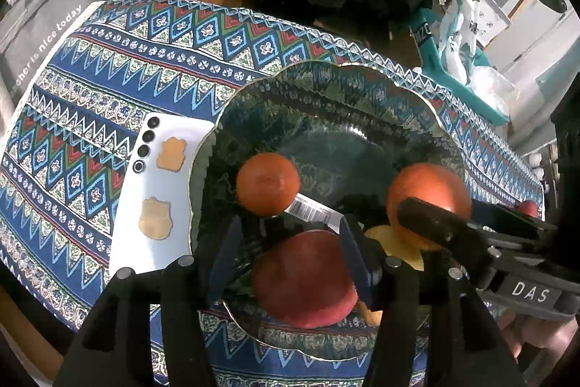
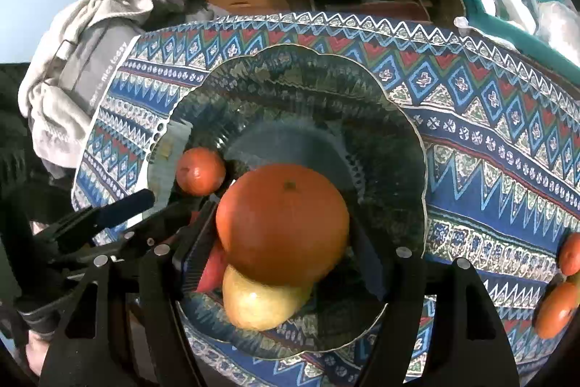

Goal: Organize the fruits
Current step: 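Release the orange into the bowl with the right tool while the left tool releases its orange, then move both tools back to the remaining fruit on the cloth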

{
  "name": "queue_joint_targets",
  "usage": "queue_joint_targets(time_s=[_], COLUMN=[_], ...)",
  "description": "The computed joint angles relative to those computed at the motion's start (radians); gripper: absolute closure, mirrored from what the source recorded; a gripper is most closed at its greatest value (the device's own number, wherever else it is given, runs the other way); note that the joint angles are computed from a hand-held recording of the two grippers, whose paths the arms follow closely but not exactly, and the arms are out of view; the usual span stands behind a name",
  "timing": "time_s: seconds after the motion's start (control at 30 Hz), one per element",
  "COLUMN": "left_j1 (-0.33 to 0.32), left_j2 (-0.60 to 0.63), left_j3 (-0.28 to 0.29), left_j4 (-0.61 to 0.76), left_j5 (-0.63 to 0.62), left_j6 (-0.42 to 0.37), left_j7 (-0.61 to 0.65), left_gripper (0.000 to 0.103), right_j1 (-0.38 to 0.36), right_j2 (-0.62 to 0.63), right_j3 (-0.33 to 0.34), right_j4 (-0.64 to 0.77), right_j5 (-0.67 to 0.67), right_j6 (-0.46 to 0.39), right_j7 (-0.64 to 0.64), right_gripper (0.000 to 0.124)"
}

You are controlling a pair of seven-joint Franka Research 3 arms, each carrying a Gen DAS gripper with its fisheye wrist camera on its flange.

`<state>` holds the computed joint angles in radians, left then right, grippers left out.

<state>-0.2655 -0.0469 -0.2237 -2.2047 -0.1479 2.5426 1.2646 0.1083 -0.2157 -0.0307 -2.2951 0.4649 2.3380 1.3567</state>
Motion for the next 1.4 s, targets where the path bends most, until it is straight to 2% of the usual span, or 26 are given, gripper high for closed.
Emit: queue_joint_targets(time_s=[0.13,0.2,0.27,0.37,0.5,0.67,0.8,1.23,1.4], left_j1=[-0.003,-0.006,-0.009,-0.017,-0.025,-0.038,-0.051,-0.113,-0.139], left_j2=[0.0,-0.002,-0.005,-0.009,-0.012,-0.023,-0.028,-0.02,-0.003], left_j3=[-0.003,-0.005,-0.008,-0.014,-0.023,-0.026,-0.032,-0.068,-0.086], left_j4=[0.005,0.005,0.006,0.011,0.023,0.029,0.038,0.099,0.131], left_j5=[0.002,0.008,0.026,0.051,0.12,0.146,0.155,0.171,0.195], left_j6=[-0.009,-0.005,-0.005,-0.012,-0.018,-0.021,-0.022,-0.054,-0.066], left_j7=[0.01,0.013,0.009,0.009,-0.013,-0.014,-0.016,0.002,-0.001], left_gripper=[0.042,0.038,0.038,0.037,0.032,0.031,0.027,0.026,0.022], right_j1=[0.0,-0.002,-0.005,-0.014,-0.027,-0.047,-0.068,-0.156,-0.204], right_j2=[-0.013,-0.023,-0.034,-0.056,-0.091,-0.137,-0.178,-0.332,-0.379], right_j3=[-0.009,-0.005,-0.002,0.009,0.022,0.028,0.027,0.004,0.0], right_j4=[-0.004,-0.005,-0.007,-0.015,-0.031,-0.054,-0.07,-0.149,-0.172], right_j5=[0.022,0.011,-0.009,-0.065,-0.151,-0.235,-0.282,-0.371,-0.408], right_j6=[0.0,0.005,0.009,0.023,0.048,0.066,0.061,0.033,0.005], right_j7=[-0.017,-0.019,-0.018,0.001,0.022,0.047,0.065,0.067,0.062], right_gripper=[0.051,0.051,0.051,0.051,0.051,0.048,0.048,0.043,0.041])
